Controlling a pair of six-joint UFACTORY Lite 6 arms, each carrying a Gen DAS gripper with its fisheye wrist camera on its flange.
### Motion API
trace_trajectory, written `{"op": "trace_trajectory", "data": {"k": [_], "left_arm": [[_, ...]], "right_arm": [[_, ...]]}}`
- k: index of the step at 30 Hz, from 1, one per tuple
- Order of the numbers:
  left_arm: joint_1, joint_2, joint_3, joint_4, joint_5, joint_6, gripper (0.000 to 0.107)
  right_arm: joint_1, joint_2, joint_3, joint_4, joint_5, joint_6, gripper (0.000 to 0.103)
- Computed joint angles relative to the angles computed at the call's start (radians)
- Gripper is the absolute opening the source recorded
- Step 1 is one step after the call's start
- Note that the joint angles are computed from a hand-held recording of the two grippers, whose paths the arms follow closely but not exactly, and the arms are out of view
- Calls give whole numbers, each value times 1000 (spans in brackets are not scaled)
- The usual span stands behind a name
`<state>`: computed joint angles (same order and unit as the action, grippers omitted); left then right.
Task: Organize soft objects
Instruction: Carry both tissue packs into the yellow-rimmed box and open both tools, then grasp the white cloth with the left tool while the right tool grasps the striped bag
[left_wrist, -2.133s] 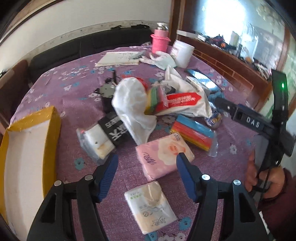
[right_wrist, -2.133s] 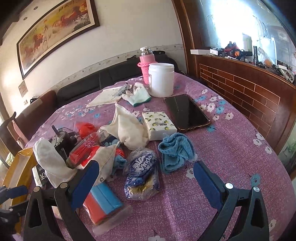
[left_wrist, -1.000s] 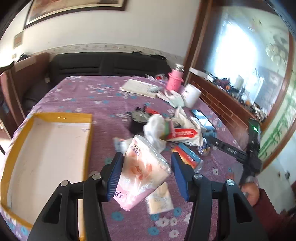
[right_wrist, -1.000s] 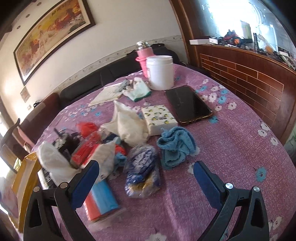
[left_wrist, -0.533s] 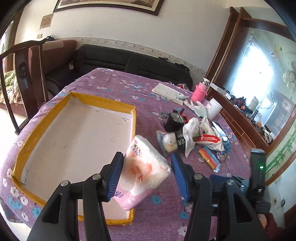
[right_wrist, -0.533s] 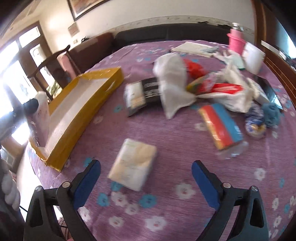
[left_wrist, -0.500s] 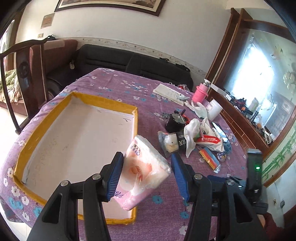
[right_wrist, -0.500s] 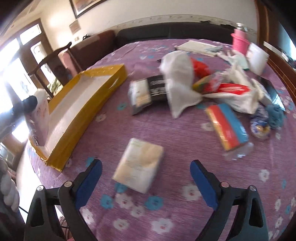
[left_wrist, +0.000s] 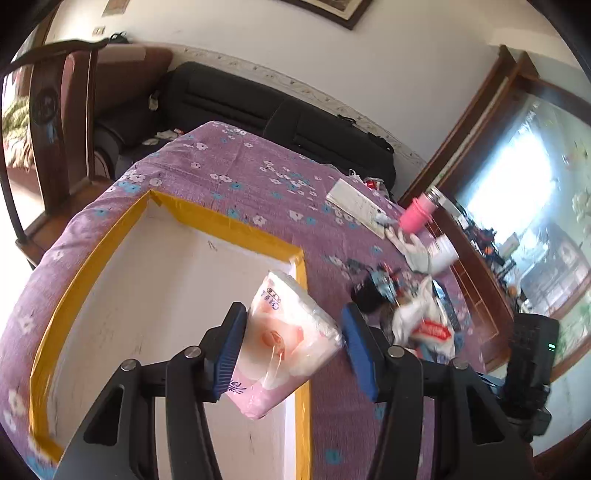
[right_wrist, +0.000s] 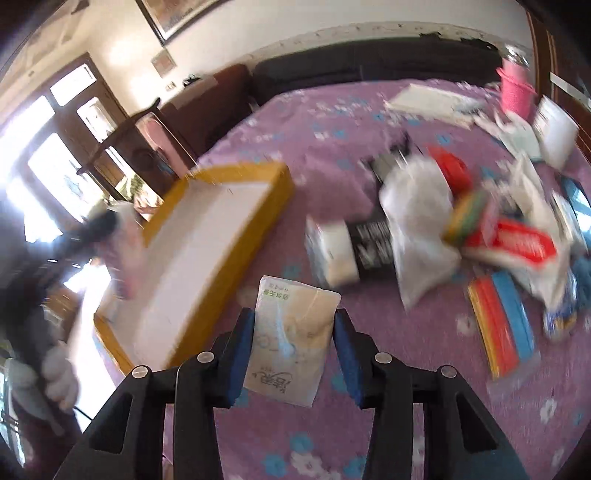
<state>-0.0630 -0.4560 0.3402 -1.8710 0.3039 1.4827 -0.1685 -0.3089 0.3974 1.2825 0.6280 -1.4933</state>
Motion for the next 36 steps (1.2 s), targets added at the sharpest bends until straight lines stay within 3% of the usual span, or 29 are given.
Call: {"op": "trace_trajectory", "data": {"k": [3, 6, 10, 16, 18, 20, 24, 27, 29, 31, 34, 36], "left_arm": [[100, 299, 180, -61, 119, 88, 53], [133, 552, 368, -70, 130, 94, 53], [175, 739, 498, -91, 168, 104, 53], [224, 805, 506, -79, 226, 53, 63], [233, 765, 475, -77, 231, 73, 66], [208, 654, 373, -183, 186, 197, 72], [111, 558, 221, -524, 145, 501, 79], [2, 592, 183, -751, 122, 680, 79], [-39, 620, 189, -779, 89, 697, 79], [-34, 606, 162, -716, 108, 628, 79], [-51, 494, 71, -758, 139, 673, 79], [-114, 372, 33, -892, 84, 792, 79]], "right_arm": [[150, 123, 155, 83, -53, 34, 47], [301, 288, 319, 154, -160, 48, 47], [435, 502, 509, 208, -275, 67, 47], [526, 725, 708, 103, -364, 179, 55], [538, 706, 683, 196, -410, 98, 67], [522, 651, 626, 366, -417, -75, 73], [440, 424, 423, 508, -370, -269, 77], [332, 223, 262, 421, -313, -251, 79], [217, 107, 181, 297, -246, -191, 80], [31, 4, 115, 171, -132, -167, 81], [-283, -71, 72, 54, 30, -194, 85], [-490, -27, 82, 40, 128, -298, 89]]}}
